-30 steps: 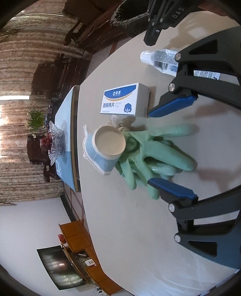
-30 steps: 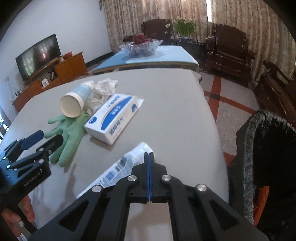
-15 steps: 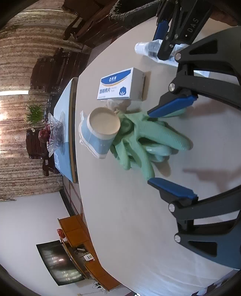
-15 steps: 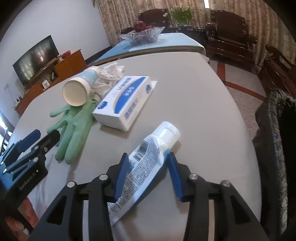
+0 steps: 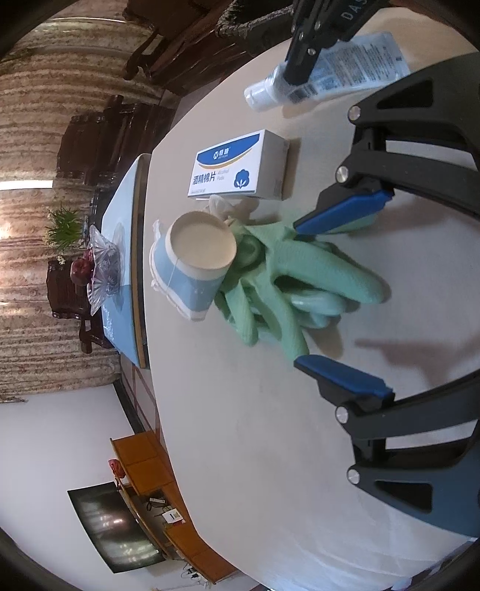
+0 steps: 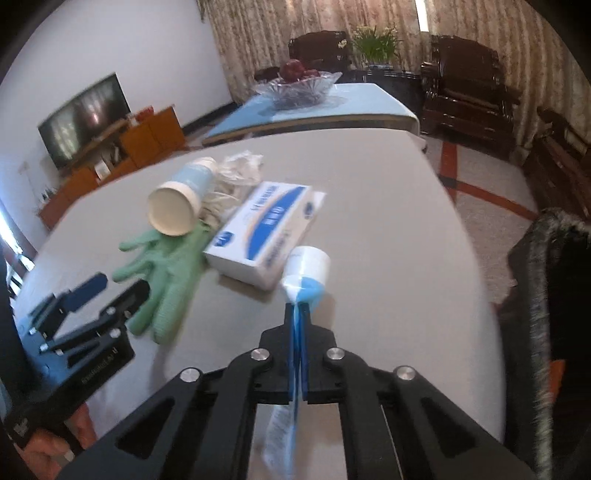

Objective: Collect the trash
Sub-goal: 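Grasp the white tube with the right gripper while the left gripper grasps the blue paper cup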

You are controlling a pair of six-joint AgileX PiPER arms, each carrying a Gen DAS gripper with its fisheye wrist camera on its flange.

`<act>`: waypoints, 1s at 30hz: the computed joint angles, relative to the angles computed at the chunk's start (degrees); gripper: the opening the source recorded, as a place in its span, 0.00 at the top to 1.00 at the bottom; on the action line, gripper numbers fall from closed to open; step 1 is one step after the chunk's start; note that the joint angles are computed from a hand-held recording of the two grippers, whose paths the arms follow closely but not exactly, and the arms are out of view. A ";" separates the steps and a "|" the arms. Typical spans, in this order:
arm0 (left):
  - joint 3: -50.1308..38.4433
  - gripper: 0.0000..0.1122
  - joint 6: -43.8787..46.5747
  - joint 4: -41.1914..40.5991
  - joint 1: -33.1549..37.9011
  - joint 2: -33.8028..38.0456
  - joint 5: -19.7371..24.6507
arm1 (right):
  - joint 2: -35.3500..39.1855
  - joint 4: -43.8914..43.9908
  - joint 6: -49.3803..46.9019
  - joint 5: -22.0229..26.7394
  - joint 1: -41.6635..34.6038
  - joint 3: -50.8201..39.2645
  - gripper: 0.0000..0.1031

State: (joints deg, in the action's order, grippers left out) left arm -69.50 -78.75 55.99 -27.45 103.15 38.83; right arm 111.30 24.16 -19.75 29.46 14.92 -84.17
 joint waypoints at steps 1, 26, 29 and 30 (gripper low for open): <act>-0.60 0.41 0.51 -0.44 0.12 0.58 -0.04 | 0.04 -1.23 0.27 -0.07 -0.11 -0.01 0.98; -9.14 0.42 5.34 -2.83 1.07 2.05 1.75 | 2.36 -4.98 3.11 2.60 -0.91 -7.06 0.98; -14.40 0.42 8.01 -4.09 1.99 4.83 2.08 | 4.33 -6.14 3.97 4.38 -1.16 -11.74 0.98; -15.79 0.42 8.56 -4.08 2.14 5.72 2.26 | 4.93 -6.44 4.26 4.78 -1.19 -13.04 0.98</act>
